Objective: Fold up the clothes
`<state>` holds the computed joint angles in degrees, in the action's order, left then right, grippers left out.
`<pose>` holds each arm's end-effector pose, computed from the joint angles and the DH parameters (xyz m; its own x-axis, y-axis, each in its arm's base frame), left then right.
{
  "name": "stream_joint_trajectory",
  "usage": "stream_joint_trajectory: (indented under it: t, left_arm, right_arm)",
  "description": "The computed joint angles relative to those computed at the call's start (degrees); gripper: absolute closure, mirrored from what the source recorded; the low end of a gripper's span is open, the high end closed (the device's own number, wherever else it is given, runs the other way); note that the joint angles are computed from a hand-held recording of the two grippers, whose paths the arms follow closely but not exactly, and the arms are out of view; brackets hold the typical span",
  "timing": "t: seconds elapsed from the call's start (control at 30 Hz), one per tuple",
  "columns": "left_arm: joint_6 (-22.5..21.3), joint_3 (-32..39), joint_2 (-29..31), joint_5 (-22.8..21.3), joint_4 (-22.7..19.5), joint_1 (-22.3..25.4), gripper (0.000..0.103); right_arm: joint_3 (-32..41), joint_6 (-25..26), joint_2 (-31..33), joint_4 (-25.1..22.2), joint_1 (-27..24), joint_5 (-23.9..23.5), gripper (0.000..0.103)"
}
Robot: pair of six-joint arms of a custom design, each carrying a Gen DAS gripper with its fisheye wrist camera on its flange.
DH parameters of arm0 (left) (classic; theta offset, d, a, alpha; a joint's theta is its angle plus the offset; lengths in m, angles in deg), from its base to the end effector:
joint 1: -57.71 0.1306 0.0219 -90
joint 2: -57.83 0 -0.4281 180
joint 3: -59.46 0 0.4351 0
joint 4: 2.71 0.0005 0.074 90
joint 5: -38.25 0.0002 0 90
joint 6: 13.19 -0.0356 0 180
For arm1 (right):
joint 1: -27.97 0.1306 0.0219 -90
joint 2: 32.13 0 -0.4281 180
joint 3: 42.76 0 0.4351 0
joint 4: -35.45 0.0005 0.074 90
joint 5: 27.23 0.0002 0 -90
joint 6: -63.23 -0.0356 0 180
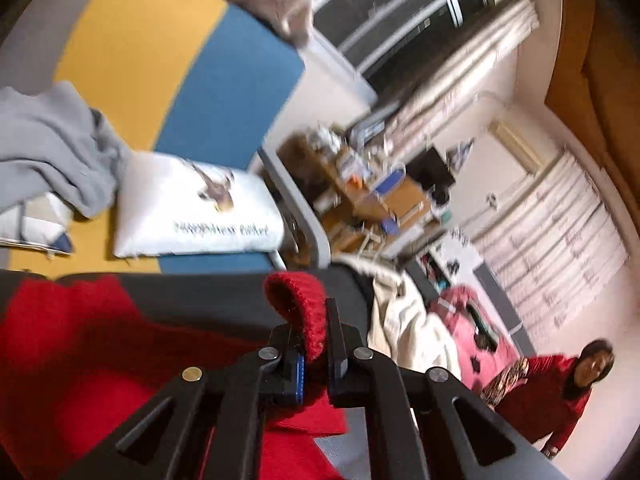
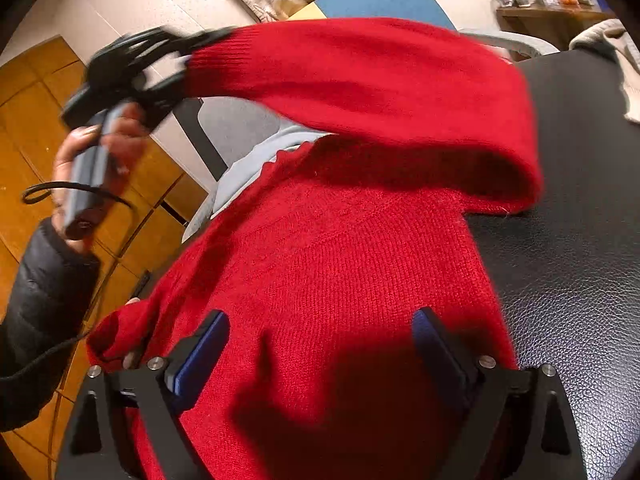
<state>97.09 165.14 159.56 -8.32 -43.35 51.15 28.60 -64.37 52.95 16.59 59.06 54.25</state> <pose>0.6160 -0.0960 0.5199 -0.7754 -0.1642 -0.6098 0.3858 0.6413 -0.6632 0.4255 0.2622 0.3950 -0.7422 0.2571 -0.6189 -0.2080 0.7896 0.5773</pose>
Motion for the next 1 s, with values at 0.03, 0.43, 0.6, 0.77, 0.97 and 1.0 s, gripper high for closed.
stream_joint_trajectory:
  t: [0.03, 0.43, 0.6, 0.77, 0.97, 1.0]
  left_arm:
    - [0.08, -0.67, -1.11, 0.04, -0.15, 0.99, 0.097]
    - [-0.58, -17.28, -12.01, -1.95, -1.65, 14.15, 0.097]
    - [-2.12, -20.44, -10.41, -6.55, -4.05, 16.52, 0.097]
    - [-0.67, -25.52, -10.98, -7.01, -2.65, 18.51, 0.097]
    - [-3.33, -26.94, -9.91, -9.17, -4.02, 17.91, 0.097]
    - [-3.08, -27.0, -9.84, -8.81, -3.43, 17.98, 0.097]
  right_arm:
    - [0.04, 0.09, 0.03, -0.11, 0.0, 0.07, 0.009]
    - [0.12, 0.63, -0.22, -1.1, -0.02, 0.25, 0.008]
    - [0.29, 0.95, -0.35, -1.73, 0.06, 0.22, 0.006]
    - [0.13, 0.72, -0.55, -1.64, -0.16, -0.32, 0.006]
    - [6.45, 3.76, 0.93, -11.09, -0.91, 1.31, 0.016]
    - [7.95, 4.5, 1.4, -11.8, -1.51, 1.97, 0.019]
